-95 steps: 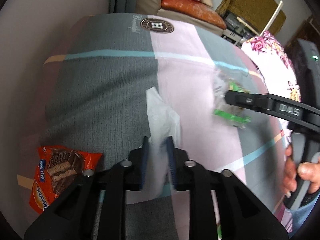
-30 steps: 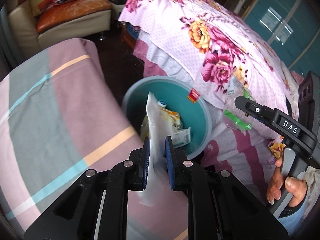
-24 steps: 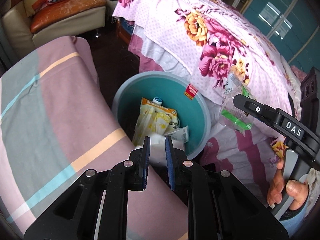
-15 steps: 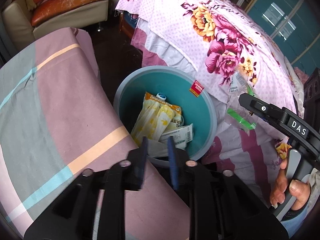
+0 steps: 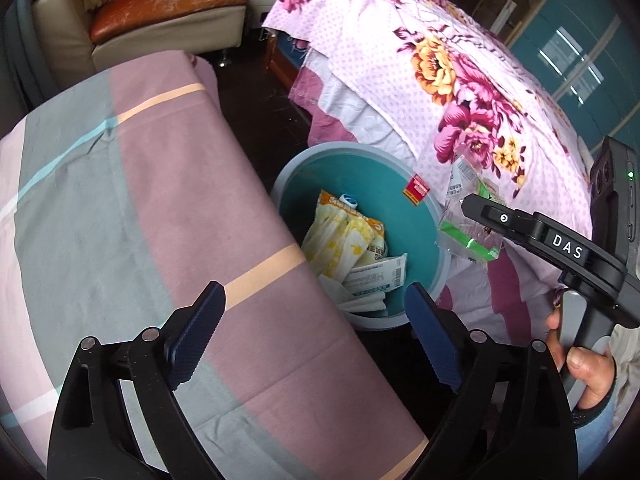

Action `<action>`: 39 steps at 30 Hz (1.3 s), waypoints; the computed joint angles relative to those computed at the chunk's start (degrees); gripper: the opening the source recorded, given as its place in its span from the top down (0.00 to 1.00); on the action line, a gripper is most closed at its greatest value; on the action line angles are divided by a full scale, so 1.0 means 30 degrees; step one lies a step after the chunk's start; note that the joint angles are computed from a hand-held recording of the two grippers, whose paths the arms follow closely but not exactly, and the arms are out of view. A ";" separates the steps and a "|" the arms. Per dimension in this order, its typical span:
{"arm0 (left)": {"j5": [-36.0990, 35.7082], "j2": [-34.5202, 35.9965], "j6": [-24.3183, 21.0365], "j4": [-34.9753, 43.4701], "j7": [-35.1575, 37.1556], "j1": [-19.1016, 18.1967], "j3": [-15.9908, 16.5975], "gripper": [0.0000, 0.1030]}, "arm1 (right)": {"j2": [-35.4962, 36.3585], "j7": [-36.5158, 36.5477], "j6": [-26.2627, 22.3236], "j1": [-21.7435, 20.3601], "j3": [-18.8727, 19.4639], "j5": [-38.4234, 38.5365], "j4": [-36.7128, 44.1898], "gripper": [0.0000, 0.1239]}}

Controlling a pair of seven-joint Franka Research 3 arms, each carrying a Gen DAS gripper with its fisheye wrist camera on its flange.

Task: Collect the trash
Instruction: 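Reach the left tool to the orange Ovaltine pack while the right tool reaches the white cup lid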

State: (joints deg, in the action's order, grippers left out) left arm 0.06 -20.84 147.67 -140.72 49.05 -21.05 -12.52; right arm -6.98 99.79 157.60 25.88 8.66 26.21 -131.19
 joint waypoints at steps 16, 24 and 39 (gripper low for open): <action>-0.1037 -0.0999 0.0273 -0.1253 0.0356 -0.0124 0.0557 0.10 | 0.0750 0.2178 -0.1269 0.0119 0.0373 -0.2126 0.1272 0.41; -0.1425 -0.2636 0.0227 -0.2518 0.0245 -0.0365 0.0799 0.09 | 0.0465 0.2956 -0.2206 0.0268 0.0500 -0.2702 0.1463 0.40; -0.1139 -0.7668 -0.0807 -0.5418 -0.1193 -0.0578 0.1151 0.07 | -0.0038 0.3805 -0.3344 0.1217 0.1214 -0.3631 0.2328 0.38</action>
State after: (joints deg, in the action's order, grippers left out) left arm -3.36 -43.84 145.25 -156.97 45.47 -22.78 -9.07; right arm -7.09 111.21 147.57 29.53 12.30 15.31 -124.21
